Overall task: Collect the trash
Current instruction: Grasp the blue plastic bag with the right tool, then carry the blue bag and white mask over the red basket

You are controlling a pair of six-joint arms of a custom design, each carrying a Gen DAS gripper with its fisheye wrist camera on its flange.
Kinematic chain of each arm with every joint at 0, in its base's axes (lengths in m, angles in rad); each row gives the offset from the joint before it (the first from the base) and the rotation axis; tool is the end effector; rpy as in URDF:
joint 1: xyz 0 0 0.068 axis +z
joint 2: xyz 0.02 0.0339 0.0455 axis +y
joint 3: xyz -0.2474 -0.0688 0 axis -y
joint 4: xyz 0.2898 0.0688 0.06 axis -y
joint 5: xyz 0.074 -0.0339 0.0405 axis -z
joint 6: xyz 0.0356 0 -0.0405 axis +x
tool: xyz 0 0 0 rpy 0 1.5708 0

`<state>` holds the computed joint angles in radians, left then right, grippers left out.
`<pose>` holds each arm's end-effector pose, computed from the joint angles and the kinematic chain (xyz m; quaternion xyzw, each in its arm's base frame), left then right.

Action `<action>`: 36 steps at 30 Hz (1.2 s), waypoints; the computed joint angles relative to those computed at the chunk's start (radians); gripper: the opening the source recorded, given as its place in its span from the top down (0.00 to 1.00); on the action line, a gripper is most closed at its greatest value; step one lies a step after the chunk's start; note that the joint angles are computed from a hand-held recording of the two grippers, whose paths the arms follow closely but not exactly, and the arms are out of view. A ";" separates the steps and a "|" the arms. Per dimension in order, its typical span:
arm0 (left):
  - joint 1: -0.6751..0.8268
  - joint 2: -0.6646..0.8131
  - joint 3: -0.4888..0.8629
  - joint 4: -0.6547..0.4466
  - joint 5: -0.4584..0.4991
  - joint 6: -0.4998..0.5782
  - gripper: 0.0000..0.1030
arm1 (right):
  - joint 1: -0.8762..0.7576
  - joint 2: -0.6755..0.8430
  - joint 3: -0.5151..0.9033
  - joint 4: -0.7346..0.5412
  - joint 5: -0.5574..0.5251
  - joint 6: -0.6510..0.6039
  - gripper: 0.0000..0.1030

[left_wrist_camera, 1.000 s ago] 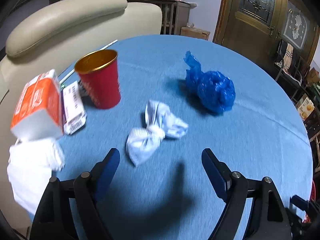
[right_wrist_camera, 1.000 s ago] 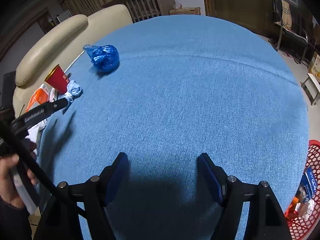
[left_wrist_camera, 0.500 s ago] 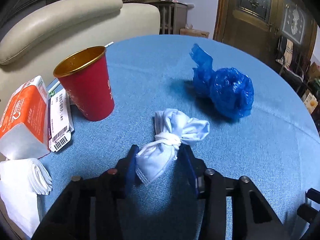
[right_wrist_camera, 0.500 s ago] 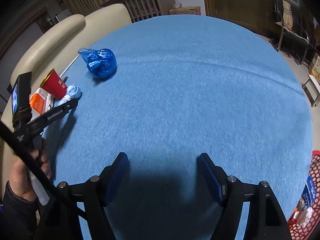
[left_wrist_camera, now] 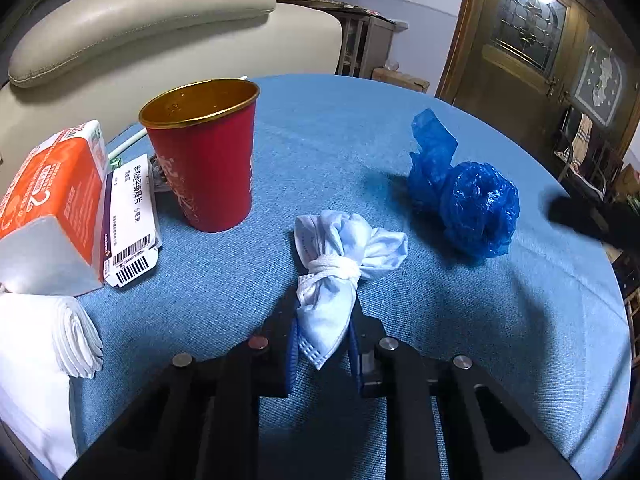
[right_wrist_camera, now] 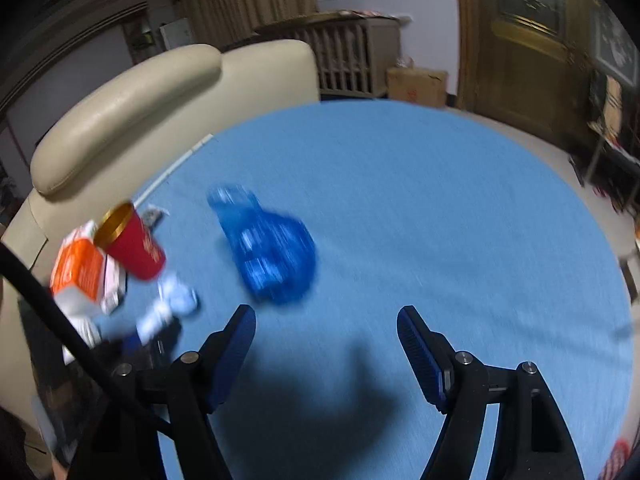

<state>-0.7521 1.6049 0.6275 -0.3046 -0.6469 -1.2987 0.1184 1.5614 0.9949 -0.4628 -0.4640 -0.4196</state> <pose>0.2114 -0.1684 0.0559 -0.2973 0.8911 0.0465 0.3397 0.3446 0.0570 0.1653 -0.3085 0.8877 0.1800 0.2906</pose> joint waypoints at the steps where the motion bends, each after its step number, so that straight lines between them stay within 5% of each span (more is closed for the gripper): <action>1: -0.004 0.003 0.006 -0.011 -0.002 -0.004 0.80 | 0.033 0.034 0.031 0.010 0.014 0.009 0.26; 9: 0.005 0.055 0.047 -0.004 0.000 0.006 0.80 | 0.180 0.296 0.210 0.003 0.102 0.032 0.30; 10: 0.010 0.061 0.051 -0.001 0.002 0.012 0.80 | 0.179 0.302 0.201 0.019 0.101 0.027 0.42; 16: 0.013 0.086 0.077 -0.018 -0.001 0.016 0.80 | 0.099 0.245 0.133 0.033 0.069 -0.013 0.43; 28: 0.020 0.122 0.117 -0.053 -0.006 0.024 0.80 | -0.426 0.020 -0.068 -0.224 -0.133 -0.315 0.43; 36: 0.006 0.194 0.212 -0.155 -0.025 0.004 0.80 | -0.798 0.126 0.007 -0.442 -0.189 -0.564 0.43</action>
<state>-0.7461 1.7990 0.8390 -0.4595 -0.6719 -1.2944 -0.6799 1.6878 1.0016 -0.9051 -0.6529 -0.9832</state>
